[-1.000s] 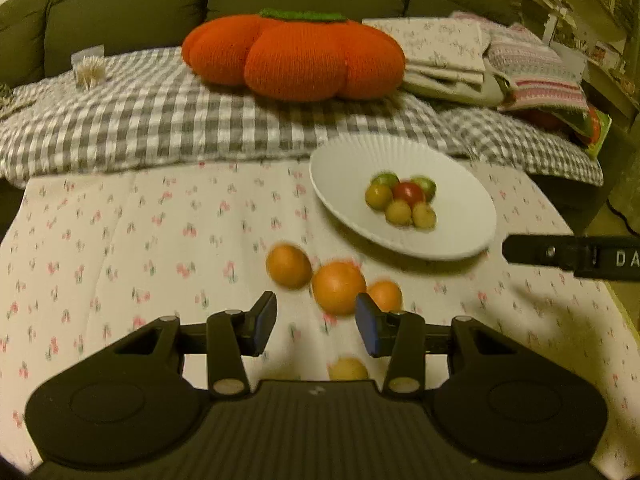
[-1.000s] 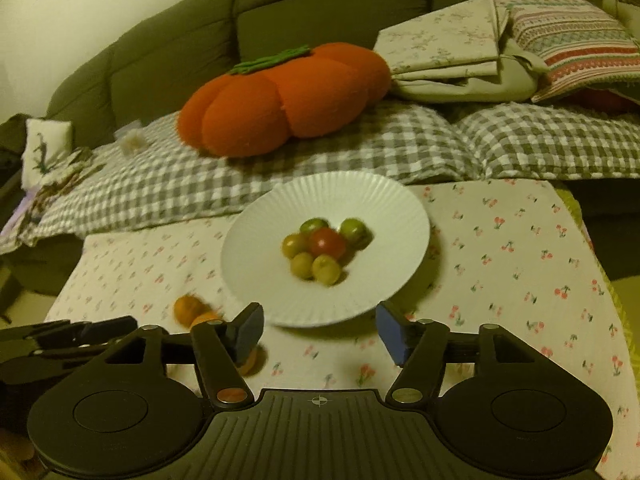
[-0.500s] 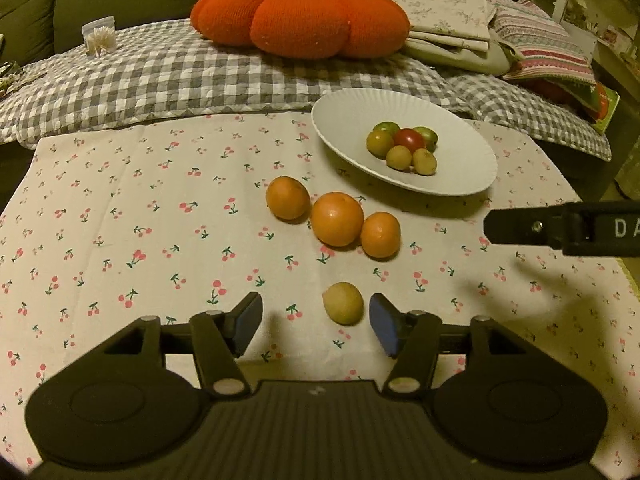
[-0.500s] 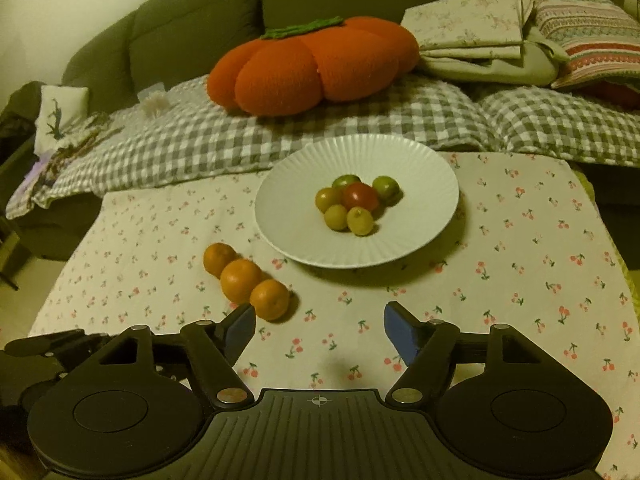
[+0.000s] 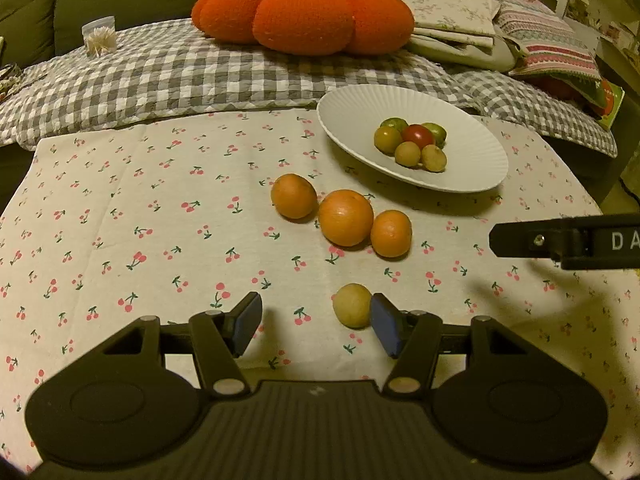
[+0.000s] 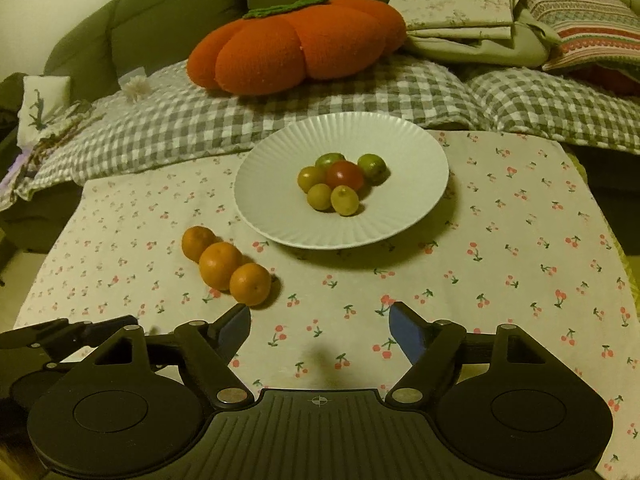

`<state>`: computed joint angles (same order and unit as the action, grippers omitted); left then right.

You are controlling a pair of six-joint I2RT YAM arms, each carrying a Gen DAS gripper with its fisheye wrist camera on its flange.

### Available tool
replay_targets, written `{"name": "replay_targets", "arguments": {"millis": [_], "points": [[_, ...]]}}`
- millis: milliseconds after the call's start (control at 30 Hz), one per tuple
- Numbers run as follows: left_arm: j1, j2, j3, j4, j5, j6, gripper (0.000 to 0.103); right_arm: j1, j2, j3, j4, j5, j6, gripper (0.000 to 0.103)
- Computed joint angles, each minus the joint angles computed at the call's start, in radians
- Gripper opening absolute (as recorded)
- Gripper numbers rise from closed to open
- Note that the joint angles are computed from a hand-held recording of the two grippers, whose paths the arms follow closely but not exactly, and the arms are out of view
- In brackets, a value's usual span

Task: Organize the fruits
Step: 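Move both open grippers back toward the tangerines and last pale fruit, then grasp the last pale yellow fruit with the left gripper while the right grasps a tangerine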

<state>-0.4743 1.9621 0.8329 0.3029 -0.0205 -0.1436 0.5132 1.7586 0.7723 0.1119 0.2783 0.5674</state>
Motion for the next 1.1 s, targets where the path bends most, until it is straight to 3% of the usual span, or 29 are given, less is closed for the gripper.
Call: {"name": "replay_targets", "arguments": {"millis": [100,267,433,533,733,1100], "points": [[-0.006,0.017,0.004,0.016,-0.001,0.006,0.056,-0.001,0.005,0.004,-0.003,0.0,-0.002,0.078],[-0.015,0.038,-0.003,0.061,0.037,0.026,0.04,-0.003,0.008,0.004,-0.001,0.0,-0.003,0.078],[-0.021,0.063,0.001,0.1,0.055,0.024,0.035,-0.008,0.004,-0.001,0.003,0.002,-0.005,0.078],[-0.025,0.067,-0.003,0.116,0.069,0.036,0.024,-0.009,0.008,0.002,0.001,0.003,-0.006,0.078],[-0.037,0.066,-0.014,0.13,0.053,0.056,0.023,-0.01,0.005,0.0,0.007,0.004,-0.016,0.078],[0.018,0.0,-0.003,0.005,0.037,-0.006,0.023,-0.011,0.042,0.02,0.012,0.002,-0.035,0.078]]}}
